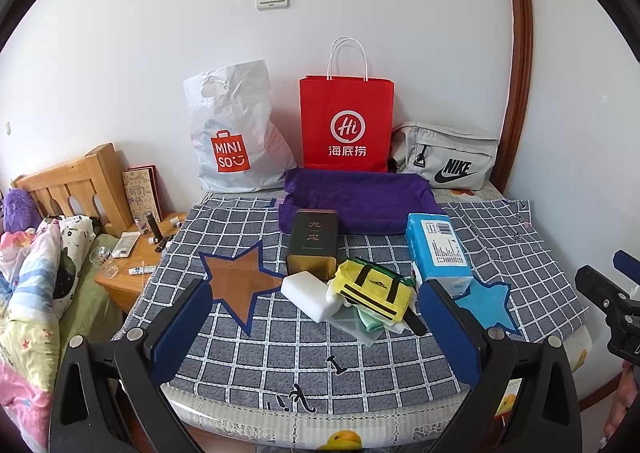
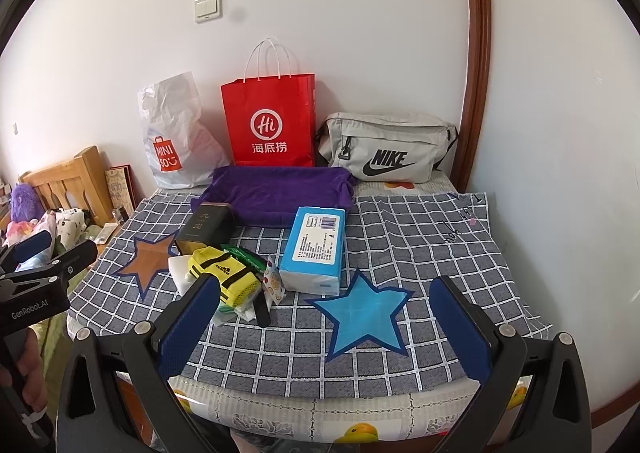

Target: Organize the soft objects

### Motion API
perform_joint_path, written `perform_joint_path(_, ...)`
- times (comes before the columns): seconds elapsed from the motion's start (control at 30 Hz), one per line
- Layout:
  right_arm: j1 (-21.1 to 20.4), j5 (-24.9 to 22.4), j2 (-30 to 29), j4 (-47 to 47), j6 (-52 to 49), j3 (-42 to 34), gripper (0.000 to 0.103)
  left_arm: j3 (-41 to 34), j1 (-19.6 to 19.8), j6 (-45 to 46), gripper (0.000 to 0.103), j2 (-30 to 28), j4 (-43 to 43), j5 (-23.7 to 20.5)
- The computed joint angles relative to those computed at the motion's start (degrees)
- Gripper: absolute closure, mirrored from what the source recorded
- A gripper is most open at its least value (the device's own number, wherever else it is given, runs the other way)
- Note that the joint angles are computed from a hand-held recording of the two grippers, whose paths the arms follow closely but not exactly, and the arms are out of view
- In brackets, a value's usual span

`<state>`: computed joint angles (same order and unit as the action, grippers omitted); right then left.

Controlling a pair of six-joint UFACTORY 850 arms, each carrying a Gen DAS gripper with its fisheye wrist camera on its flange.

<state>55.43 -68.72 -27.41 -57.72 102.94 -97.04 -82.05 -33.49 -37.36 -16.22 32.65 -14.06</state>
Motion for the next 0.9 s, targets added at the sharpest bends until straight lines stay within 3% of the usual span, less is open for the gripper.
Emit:
perform_joint_path(0.5, 0.13, 0.93, -0.35, -1.49, 0.04, -0.62, 0.000, -2.26, -0.35, 2.63, 0.000, -1.41, -2.44, -1.22)
perform_joint_path(0.67, -0.61, 2.13, -0.90, -3.69, 0.88, -0.26, 0.000, -3.91, -0.09, 9.64, 0.000, -3.55, -9.07, -0.39)
perform_joint_path(0.9, -4.30, 12.35, -0.16, -1.81, 3.77, 4.29, 0.000, -7.47, 0.63, 14.21, 0.000, -8.95, -13.82, -3.96)
